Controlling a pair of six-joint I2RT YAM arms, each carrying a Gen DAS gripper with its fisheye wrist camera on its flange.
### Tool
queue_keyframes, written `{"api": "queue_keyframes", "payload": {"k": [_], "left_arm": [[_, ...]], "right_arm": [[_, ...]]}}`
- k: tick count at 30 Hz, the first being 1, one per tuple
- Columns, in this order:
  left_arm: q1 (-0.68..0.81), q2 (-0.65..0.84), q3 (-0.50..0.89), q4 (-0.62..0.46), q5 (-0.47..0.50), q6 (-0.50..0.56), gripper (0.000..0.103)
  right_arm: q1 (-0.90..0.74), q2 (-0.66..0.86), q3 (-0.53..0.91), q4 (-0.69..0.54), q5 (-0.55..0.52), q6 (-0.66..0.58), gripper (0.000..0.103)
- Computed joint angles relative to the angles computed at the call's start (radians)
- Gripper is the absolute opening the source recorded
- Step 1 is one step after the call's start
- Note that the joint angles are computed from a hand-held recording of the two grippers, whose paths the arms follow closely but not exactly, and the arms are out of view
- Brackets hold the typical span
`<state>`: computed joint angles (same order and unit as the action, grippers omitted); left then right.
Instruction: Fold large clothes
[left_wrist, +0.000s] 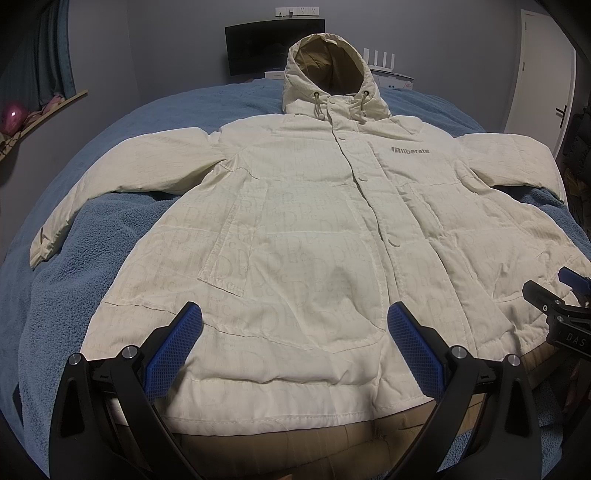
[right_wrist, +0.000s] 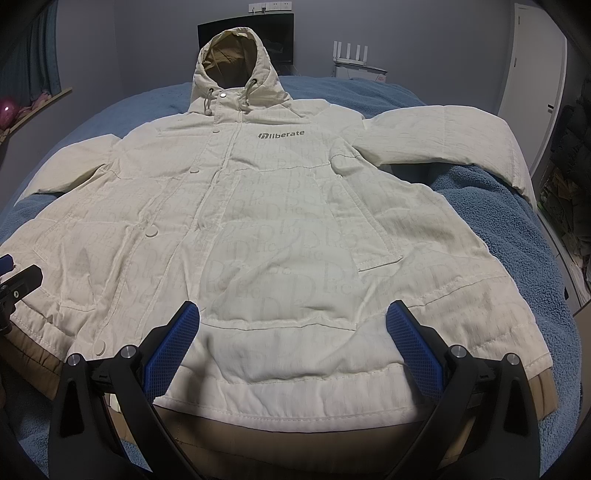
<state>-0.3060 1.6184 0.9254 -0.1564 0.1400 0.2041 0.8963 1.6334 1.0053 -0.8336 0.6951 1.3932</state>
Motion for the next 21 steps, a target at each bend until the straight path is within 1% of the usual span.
{"api": "queue_keyframes", "payload": {"k": [6, 8, 10, 11, 14, 16, 18, 20, 21], "left_arm": [[0.006, 0.01, 0.01, -0.008, 0.014, -0.009, 0.097], [-0.002, 0.038, 0.025, -0.032, -0.016, -0.005, 0.097], [0.008, 0.08, 0.039, -0.055, -0.054, 0.026, 0.097], [-0.002, 0.102, 0.055, -0.077, -0.088, 0.042, 0.097], [-0.016, 0.12, 0.046, -0.085, -0.147, 0.081, 0.097], [-0.006, 0.104, 0.057, -0.117, -0.132, 0.083, 0.097], [0.002, 0.098, 0.067, -0.141, -0.123, 0.087, 0.097], [0.002, 0.096, 0.095, -0.192, -0.118, 0.1, 0.097], [0.007, 0.084, 0.103, -0.207, -0.092, 0.101, 0.097]], "right_arm": [[-0.005, -0.002, -0.003, 0.005, -0.005, -0.004, 0.097], [-0.01, -0.006, -0.007, 0.01, -0.021, -0.008, 0.097], [-0.021, -0.008, -0.014, 0.011, -0.061, -0.008, 0.096], [-0.023, -0.009, -0.016, 0.008, -0.075, -0.006, 0.096], [-0.02, -0.021, -0.036, 0.022, -0.092, -0.016, 0.096], [-0.007, -0.041, -0.049, 0.03, -0.096, -0.009, 0.096], [0.013, -0.104, -0.081, 0.043, -0.077, 0.009, 0.096], [0.017, -0.159, -0.089, 0.045, -0.058, 0.008, 0.096], [0.028, -0.21, -0.098, 0.043, -0.032, 0.007, 0.096]]}}
